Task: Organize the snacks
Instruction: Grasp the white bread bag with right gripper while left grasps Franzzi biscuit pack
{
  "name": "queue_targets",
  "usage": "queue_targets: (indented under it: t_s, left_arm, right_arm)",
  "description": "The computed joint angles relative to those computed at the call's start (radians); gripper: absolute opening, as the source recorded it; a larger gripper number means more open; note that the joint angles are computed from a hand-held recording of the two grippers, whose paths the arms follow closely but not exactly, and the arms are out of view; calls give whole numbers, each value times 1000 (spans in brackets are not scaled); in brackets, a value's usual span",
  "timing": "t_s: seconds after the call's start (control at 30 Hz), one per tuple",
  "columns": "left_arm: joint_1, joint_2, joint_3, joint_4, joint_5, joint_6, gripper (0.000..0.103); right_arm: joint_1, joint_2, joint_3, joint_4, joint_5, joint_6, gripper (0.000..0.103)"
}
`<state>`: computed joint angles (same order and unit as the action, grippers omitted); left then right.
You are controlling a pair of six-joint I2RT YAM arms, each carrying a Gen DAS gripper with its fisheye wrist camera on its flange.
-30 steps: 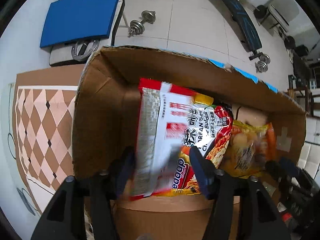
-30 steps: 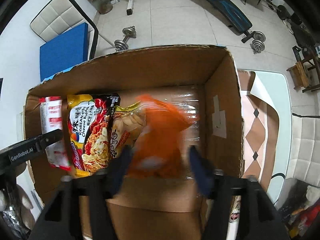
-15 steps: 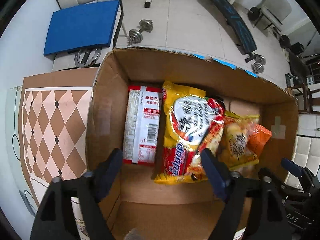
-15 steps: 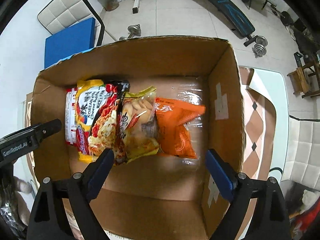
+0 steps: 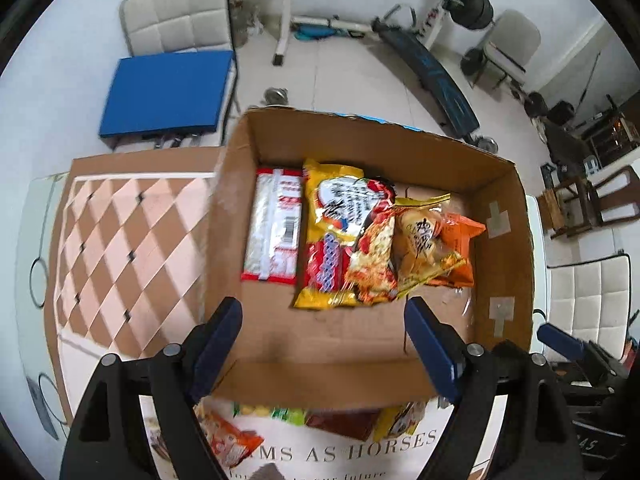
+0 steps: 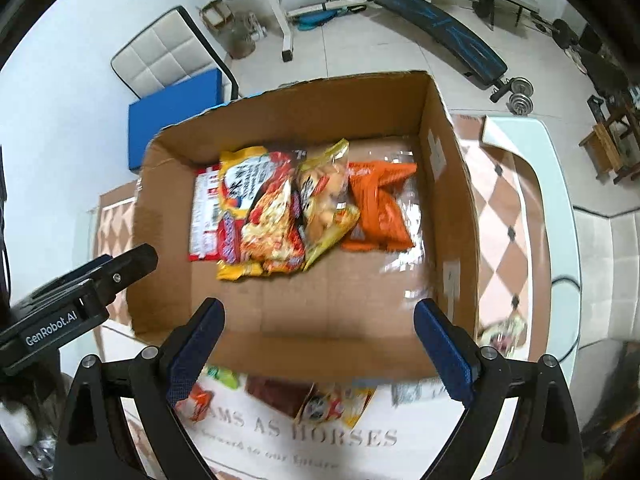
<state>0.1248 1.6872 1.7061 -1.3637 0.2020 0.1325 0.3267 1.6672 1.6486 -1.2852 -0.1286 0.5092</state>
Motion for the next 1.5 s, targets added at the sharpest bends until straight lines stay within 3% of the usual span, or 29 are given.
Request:
queue_targets:
  t_s: [0.23, 0.33, 0.5, 0.63, 0.67, 0.77, 0.87, 1.07, 1.13, 1.2, 1.27, 1.37, 1.5]
  left_arm:
    - [142, -236, -266, 25, 20, 18, 83]
    - [176, -294, -380, 42, 10, 28, 83]
    - [192, -337, -553, 95, -33, 24, 83]
    - [190, -358, -638, 121, -49, 2, 83]
    - [185, -364, -649, 124, -54, -1, 83]
    - [172, -387, -681, 122, -63, -4, 83]
    - [167, -409, -702, 118, -67, 1, 83]
    - [171, -459, -758, 103, -58, 10, 83]
    - [165, -471, -779, 99, -55, 3, 83]
    - [160, -489, -798, 96, -56, -7, 83]
    - [173, -496, -805, 88, -51, -4, 83]
    - [211, -509, -808, 81, -59, 21, 83]
    - [311, -511, -807, 77, -79, 93, 83]
  right_arm:
    - [-7, -313, -356, 71, 12, 226, 98]
    - [-111, -465, -591, 116, -73, 333, 98]
    - [-230, -524, -845, 228, -120, 344, 96]
    - [-255, -454, -972, 383, -155, 362, 78]
    - [-246, -435, -991, 413, -153, 374, 68]
    - [-196, -425, -1000, 436, -108, 390, 53]
    - [-171, -411, -950, 344, -91, 275, 43]
    - [-341, -489, -900, 96, -50, -5, 42]
    - [-377, -508, -864, 52, -36, -26, 47]
    - [-417, -525, -845, 54, -68, 0, 71]
    - [-469, -540, -859, 98, -138, 38, 80]
    - [-405, -487, -864, 161, -119, 136, 80]
    - [-274, -397, -833, 169, 3, 225, 80]
